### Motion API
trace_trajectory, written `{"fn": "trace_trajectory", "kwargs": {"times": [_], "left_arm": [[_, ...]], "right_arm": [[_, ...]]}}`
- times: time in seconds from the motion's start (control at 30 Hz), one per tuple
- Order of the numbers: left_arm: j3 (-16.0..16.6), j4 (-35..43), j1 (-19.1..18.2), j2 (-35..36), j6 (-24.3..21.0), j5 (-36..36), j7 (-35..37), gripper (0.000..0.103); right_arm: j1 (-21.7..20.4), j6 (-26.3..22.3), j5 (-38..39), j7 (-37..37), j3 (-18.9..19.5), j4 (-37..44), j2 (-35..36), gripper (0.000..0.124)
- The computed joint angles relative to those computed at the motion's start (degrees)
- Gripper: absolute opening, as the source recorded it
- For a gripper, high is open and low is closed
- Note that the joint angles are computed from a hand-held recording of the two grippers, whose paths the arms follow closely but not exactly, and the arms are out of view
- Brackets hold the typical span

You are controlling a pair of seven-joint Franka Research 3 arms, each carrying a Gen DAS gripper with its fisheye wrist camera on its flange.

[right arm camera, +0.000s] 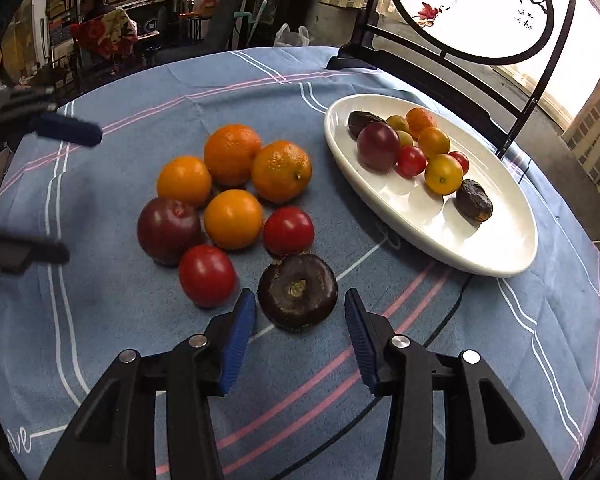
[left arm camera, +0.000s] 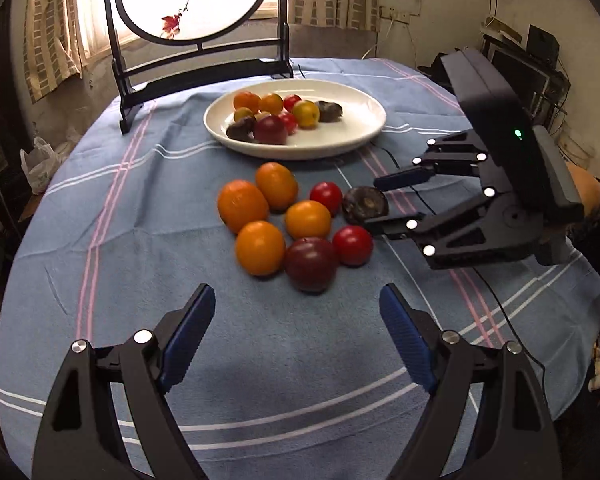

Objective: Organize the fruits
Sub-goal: 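Grasp a red plum with the left tool while the right tool grasps a dark dried fruit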

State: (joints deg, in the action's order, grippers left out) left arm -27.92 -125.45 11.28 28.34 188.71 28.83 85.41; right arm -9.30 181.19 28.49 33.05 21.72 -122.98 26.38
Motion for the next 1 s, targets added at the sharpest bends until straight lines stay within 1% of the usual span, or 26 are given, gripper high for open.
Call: {"fn": "trace_trajectory", "kwargs": {"times": [0.03,0.13,0.17,0.2,0.27,0.3,0.33,0.37,0.4,0.43,0.5,0.6,0.63,0.67,0.7,0.73,0.77,0.87,0.9,0.97,1.0], "left_arm": [[0.08,0.60,-0.43,0.71,-0.81,-0.16,-0.08,0.082],[0.95,2.40,-2.32,2.44,-2.36,-1.17,0.58,0.082],[1.58,2.80,-3.20,2.80,-2.35,-1.62,0.75,0.082],[2.17,3.24,-3.95,3.11,-2.31,-2.11,0.79,0.082],[3.61,4.23,-5.68,3.69,-2.10,-3.05,0.61,0.082],[4.63,4.70,-6.78,3.84,-2.04,-3.45,0.44,0.079],[5.49,5.38,-7.78,4.11,-2.29,-3.80,0.30,0.071],[5.66,6.35,-8.23,4.52,-3.37,-4.18,0.25,0.067],[6.07,7.21,-8.89,4.84,-4.41,-4.86,0.00,0.061],[5.73,7.75,-8.79,5.12,-5.09,-5.56,-0.03,0.058],[4.49,8.45,-8.01,5.84,-4.95,-6.45,0.58,0.057],[6.27,9.41,-10.34,5.96,-4.17,-7.44,-0.07,0.057],[5.76,9.78,-10.05,6.18,-4.59,-7.49,0.10,0.051],[7.07,9.80,-11.39,5.88,-4.50,-7.63,-0.23,0.045],[9.18,9.63,-13.45,5.35,-4.09,-7.67,-0.64,0.041],[10.58,9.35,-14.67,4.81,-4.11,-7.36,-1.18,0.037],[9.97,8.95,-14.03,4.56,-4.35,-7.60,-0.98,0.037],[3.62,7.33,-7.47,4.03,-6.11,-8.27,0.57,0.037],[3.28,6.51,-6.96,3.48,-5.65,-8.50,0.84,0.037],[4.40,4.94,-7.72,2.00,-3.78,-8.44,0.74,0.037],[3.58,4.48,-6.87,1.59,-3.27,-8.28,0.84,0.037]], "right_arm": [[0.00,-0.77,-0.05,0.19,-0.16,0.58,0.27,0.043],[-0.90,-0.08,0.42,-0.66,0.71,-0.63,-0.50,0.042],[-2.68,0.08,0.92,-1.54,2.37,-1.13,-0.72,0.042],[-5.58,0.07,2.01,-2.61,5.09,-1.58,-0.92,0.042],[-10.78,1.61,4.37,-4.62,10.16,-2.92,-1.34,0.042],[-12.92,2.07,4.99,-5.29,12.25,-3.57,-1.49,0.042],[-15.04,2.47,5.37,-5.94,14.26,-4.27,-1.66,0.042],[-15.98,2.93,5.37,-6.16,15.12,-4.84,-1.85,0.042],[-16.50,3.33,5.13,-6.09,15.52,-5.33,-2.00,0.042],[-17.36,3.50,4.89,-5.81,16.21,-5.62,-1.94,0.042],[-19.09,3.80,4.45,-4.94,17.68,-5.94,-1.50,0.042],[-19.05,4.12,2.83,-2.87,17.31,-6.39,-1.13,0.042],[-18.99,4.19,2.26,-2.10,17.21,-6.59,-1.09,0.042],[-19.13,4.36,1.70,-1.40,17.33,-6.84,-1.08,0.042],[-20.03,4.65,1.16,-0.91,18.14,-7.25,-0.98,0.042],[-21.21,5.03,0.62,-0.44,19.21,-7.73,-0.90,0.042],[-22.24,5.35,0.07,0.09,20.12,-8.19,-0.86,0.042],[-25.06,6.82,-1.53,1.95,22.50,-9.97,-1.22,0.042],[-25.93,7.28,-2.02,2.72,23.19,-10.47,-1.33,0.042],[-27.70,8.18,-3.04,4.33,24.68,-11.40,-1.50,0.042],[-28.56,8.41,-3.61,5.15,25.42,-11.72,-1.57,0.042]]}}
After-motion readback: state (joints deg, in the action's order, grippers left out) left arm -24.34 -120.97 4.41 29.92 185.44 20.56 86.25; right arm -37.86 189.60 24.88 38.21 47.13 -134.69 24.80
